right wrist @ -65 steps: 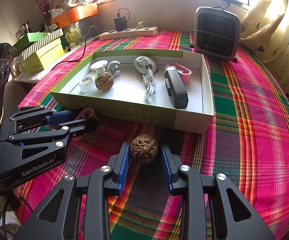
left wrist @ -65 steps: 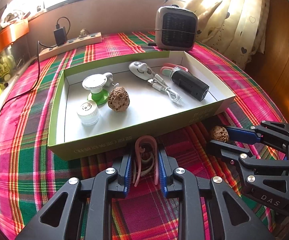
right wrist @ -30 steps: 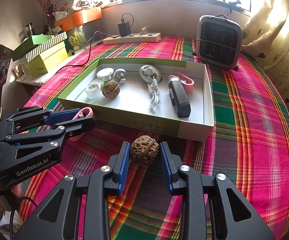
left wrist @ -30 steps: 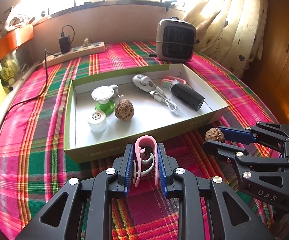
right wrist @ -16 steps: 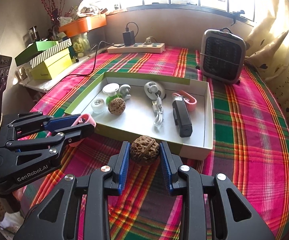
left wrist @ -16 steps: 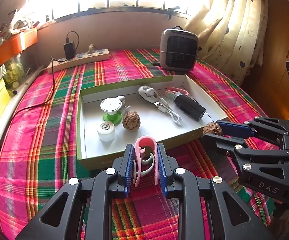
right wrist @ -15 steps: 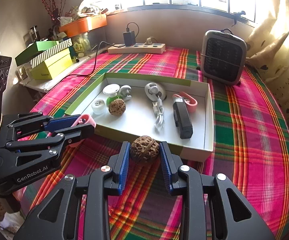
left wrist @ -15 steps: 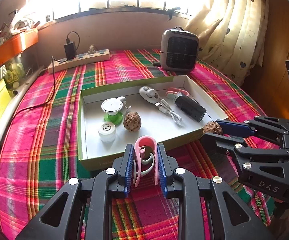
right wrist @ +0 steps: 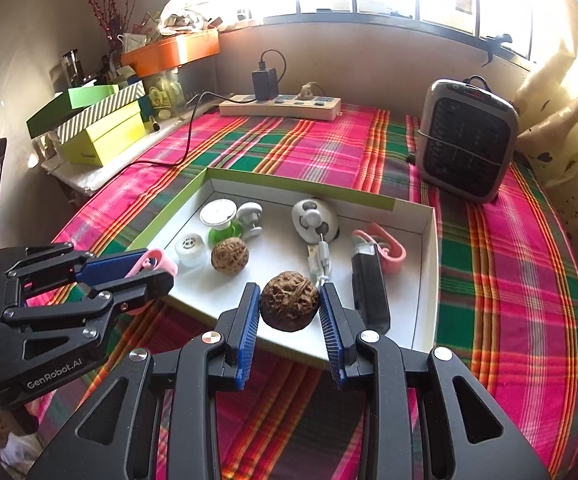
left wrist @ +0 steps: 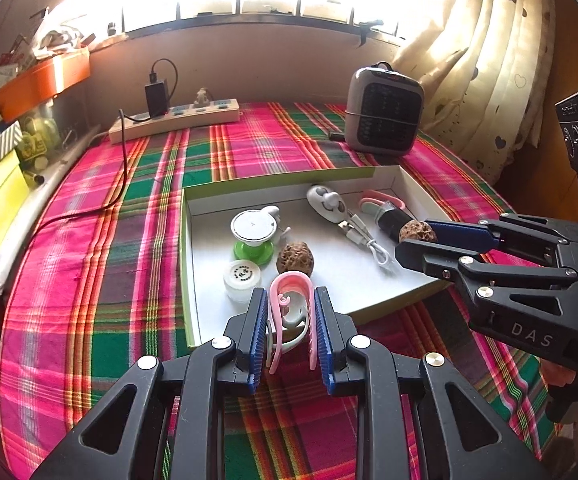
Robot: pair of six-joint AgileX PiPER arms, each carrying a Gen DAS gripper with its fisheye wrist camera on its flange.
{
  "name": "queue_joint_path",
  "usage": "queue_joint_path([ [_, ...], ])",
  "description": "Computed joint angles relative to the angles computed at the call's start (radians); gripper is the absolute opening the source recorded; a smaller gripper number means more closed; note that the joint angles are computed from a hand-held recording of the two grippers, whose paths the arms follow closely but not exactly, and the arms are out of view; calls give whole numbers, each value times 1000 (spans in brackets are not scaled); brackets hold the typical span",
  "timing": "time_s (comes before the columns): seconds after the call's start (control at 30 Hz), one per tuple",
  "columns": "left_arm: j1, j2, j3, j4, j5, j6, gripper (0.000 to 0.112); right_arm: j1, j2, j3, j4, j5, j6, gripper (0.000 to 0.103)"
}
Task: Organize objects
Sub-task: 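Carry the pink clip into the box with the left gripper while the right gripper carries the walnut in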
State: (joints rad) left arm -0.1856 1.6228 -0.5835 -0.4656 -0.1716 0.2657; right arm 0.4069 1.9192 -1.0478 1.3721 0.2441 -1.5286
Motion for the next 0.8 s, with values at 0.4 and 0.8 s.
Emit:
queue_joint_path([
  [0.4,38,58,-52,105,21,-96,21,9,132,-210,-380,54,388,32],
  [0.8,41,129,-122,31,48,-8,21,16,234,-355,-563,126,559,32],
])
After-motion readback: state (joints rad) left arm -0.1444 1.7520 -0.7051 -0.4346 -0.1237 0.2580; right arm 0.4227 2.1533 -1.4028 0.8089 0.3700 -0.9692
